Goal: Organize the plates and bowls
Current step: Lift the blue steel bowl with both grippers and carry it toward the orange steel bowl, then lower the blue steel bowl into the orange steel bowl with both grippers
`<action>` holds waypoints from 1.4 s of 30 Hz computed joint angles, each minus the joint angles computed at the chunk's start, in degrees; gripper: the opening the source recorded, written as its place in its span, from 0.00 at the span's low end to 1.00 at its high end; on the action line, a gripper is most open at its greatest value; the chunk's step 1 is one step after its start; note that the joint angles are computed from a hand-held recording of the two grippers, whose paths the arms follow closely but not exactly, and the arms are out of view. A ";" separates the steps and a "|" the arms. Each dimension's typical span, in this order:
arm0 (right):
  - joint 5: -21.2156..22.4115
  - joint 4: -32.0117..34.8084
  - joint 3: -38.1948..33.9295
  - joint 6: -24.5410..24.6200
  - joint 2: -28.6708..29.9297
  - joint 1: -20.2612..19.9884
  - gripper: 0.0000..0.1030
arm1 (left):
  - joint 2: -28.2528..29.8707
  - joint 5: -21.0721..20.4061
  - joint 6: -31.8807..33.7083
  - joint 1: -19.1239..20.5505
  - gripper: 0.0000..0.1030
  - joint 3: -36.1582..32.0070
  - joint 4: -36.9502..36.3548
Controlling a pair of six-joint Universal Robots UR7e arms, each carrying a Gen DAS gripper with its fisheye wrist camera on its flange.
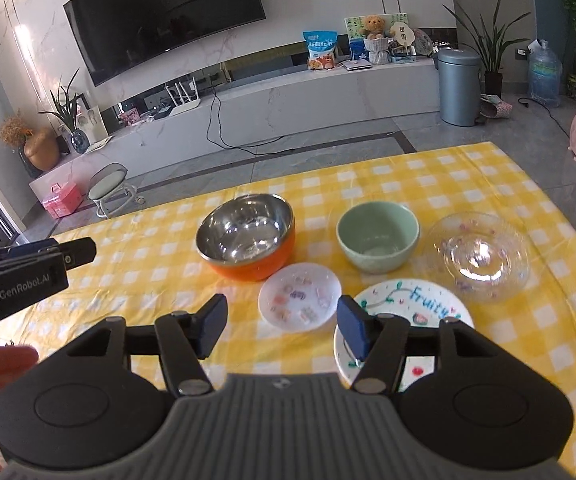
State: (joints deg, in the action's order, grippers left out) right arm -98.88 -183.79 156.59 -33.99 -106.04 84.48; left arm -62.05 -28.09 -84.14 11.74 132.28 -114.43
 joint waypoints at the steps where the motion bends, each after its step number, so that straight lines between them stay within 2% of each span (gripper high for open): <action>1: -0.09 -0.67 -0.61 0.10 1.30 0.12 0.60 | 0.36 0.00 2.14 1.05 0.48 -0.08 -2.79; 6: -2.04 -4.65 -3.58 1.24 8.62 1.19 0.62 | 1.80 -3.16 15.20 5.87 0.48 0.67 -19.51; 9: -2.35 -4.58 -5.96 2.38 12.04 0.96 0.62 | 3.24 -4.90 21.51 9.06 0.49 0.48 -28.04; 11: -2.38 -3.31 -7.64 3.53 13.83 0.57 0.62 | 4.05 -5.84 23.47 11.18 0.54 0.24 -32.00; 16: -2.81 -0.70 -12.13 6.14 18.83 -0.15 0.61 | 5.51 -9.98 28.09 16.75 0.57 -0.90 -39.79; 21: -3.61 0.72 -16.30 7.80 24.08 0.31 0.58 | 6.67 -11.68 31.72 20.81 0.57 -1.94 -43.95; 26: -4.19 1.80 -20.13 10.44 29.06 1.15 0.51 | 8.48 -9.92 32.08 23.92 0.55 -4.25 -41.85; 31: -6.21 1.53 -23.58 11.98 34.55 2.69 0.44 | 9.15 -10.20 33.24 27.20 0.41 -5.21 -42.28; 32: -7.14 1.27 -24.12 12.46 35.60 3.11 0.39 | 9.20 -10.51 33.43 27.72 0.38 -5.23 -42.68; 39: -9.70 2.13 -26.71 15.26 39.56 3.85 0.31 | 9.44 -13.01 34.23 29.50 0.27 -5.07 -44.59; 42: -10.18 2.10 -27.05 16.02 40.24 3.82 0.24 | 9.93 -13.23 35.02 29.57 0.21 -5.42 -45.10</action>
